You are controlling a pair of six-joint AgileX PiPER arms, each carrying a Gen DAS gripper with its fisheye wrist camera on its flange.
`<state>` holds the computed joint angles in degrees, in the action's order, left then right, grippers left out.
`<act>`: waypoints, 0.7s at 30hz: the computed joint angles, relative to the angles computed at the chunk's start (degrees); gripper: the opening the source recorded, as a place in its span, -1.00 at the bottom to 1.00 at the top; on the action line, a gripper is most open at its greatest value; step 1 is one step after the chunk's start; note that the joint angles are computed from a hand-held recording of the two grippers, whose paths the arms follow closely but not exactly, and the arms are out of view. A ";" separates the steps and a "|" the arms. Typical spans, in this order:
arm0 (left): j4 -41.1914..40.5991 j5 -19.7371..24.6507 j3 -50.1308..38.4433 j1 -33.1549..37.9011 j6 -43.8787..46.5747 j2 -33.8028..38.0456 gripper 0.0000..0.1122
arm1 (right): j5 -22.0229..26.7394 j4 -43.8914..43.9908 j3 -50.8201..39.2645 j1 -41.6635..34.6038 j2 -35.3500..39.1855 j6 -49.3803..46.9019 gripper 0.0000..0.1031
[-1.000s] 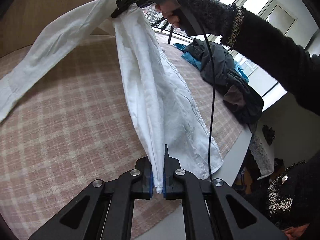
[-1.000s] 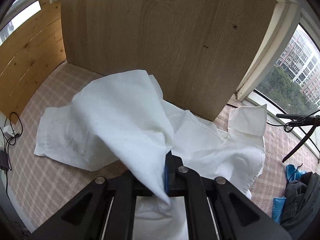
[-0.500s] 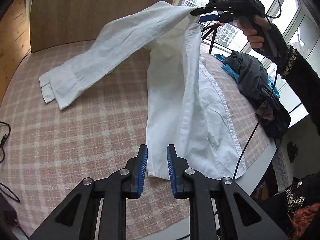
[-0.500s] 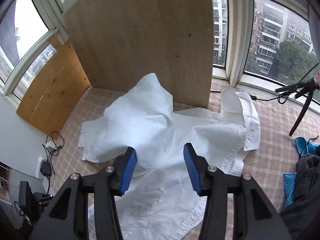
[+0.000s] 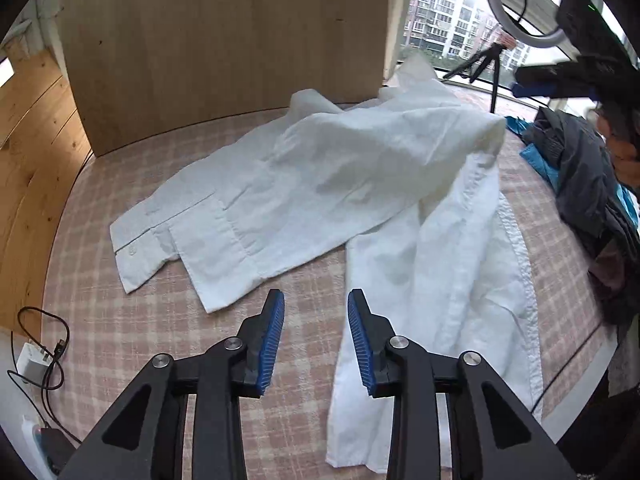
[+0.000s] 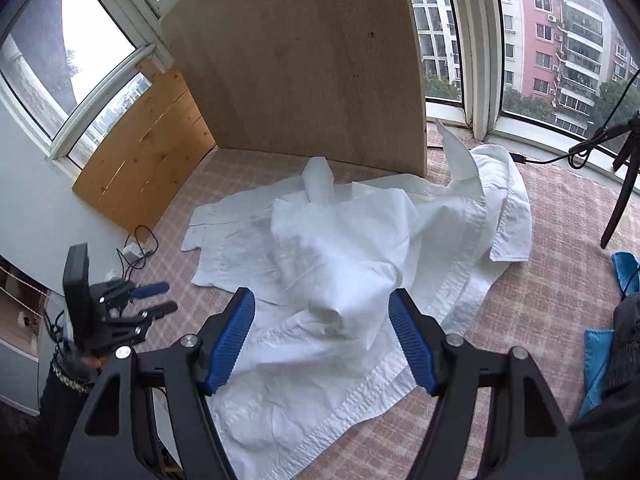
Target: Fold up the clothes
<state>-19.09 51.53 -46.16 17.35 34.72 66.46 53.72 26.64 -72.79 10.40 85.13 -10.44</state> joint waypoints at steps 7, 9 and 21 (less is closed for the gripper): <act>0.72 -3.25 -12.62 8.33 -5.23 25.59 -0.18 | 4.96 2.63 10.05 -11.30 -15.50 -5.17 0.33; -0.89 -4.13 -13.13 8.45 -4.08 27.80 -0.12 | 6.70 3.92 10.68 -14.78 -17.05 -6.45 0.33; -8.54 -5.83 -7.93 8.34 8.44 17.03 -0.99 | -3.02 2.93 9.59 -12.15 -4.82 -7.76 0.33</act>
<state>-27.62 45.70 -54.09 25.69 43.16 83.49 50.70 29.57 -63.21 -1.75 80.32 -18.20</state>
